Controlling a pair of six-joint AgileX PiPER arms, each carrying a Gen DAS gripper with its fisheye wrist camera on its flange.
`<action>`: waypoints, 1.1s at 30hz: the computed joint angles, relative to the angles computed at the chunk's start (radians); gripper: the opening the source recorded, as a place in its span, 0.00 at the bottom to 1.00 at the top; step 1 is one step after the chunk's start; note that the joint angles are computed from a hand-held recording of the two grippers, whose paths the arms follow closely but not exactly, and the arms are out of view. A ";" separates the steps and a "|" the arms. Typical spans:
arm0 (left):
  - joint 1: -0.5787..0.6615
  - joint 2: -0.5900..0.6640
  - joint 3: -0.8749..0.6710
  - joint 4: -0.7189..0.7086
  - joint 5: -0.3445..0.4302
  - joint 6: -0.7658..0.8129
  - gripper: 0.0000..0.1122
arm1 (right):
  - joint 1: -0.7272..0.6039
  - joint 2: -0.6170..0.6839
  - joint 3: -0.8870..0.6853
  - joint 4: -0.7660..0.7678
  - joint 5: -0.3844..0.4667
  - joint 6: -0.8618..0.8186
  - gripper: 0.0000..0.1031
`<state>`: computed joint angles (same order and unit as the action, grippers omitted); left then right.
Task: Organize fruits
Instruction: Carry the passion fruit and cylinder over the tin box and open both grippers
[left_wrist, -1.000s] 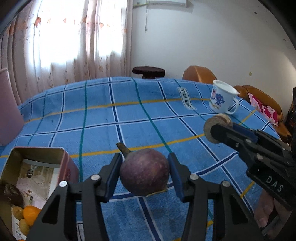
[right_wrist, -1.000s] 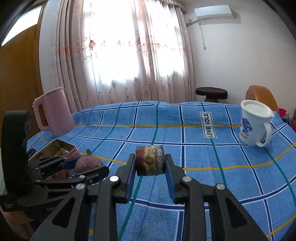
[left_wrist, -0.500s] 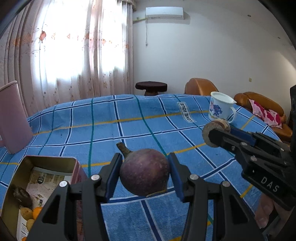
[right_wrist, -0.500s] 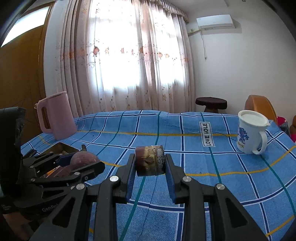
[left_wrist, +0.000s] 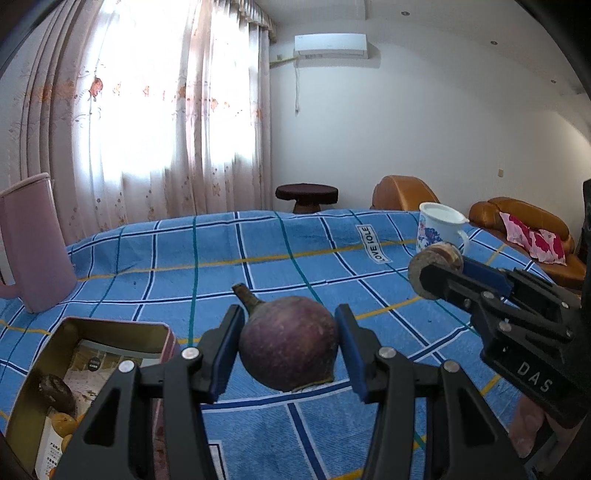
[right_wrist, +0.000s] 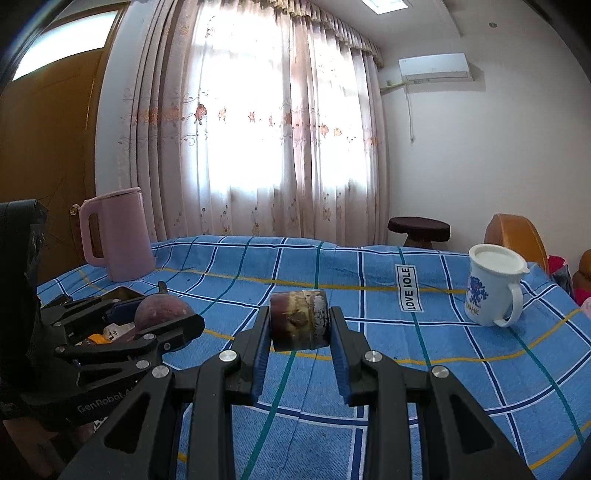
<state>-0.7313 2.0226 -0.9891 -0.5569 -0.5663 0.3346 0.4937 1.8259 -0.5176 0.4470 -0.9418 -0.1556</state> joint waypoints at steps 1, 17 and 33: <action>-0.002 -0.001 0.002 -0.002 -0.006 0.002 0.47 | 0.003 -0.001 0.004 0.001 -0.007 0.000 0.31; -0.008 -0.052 0.128 0.067 -0.124 -0.066 0.47 | 0.057 -0.011 0.025 0.015 -0.026 -0.005 0.31; 0.098 -0.137 0.278 0.218 -0.157 -0.229 0.47 | 0.136 0.043 -0.122 0.024 0.123 -0.048 0.31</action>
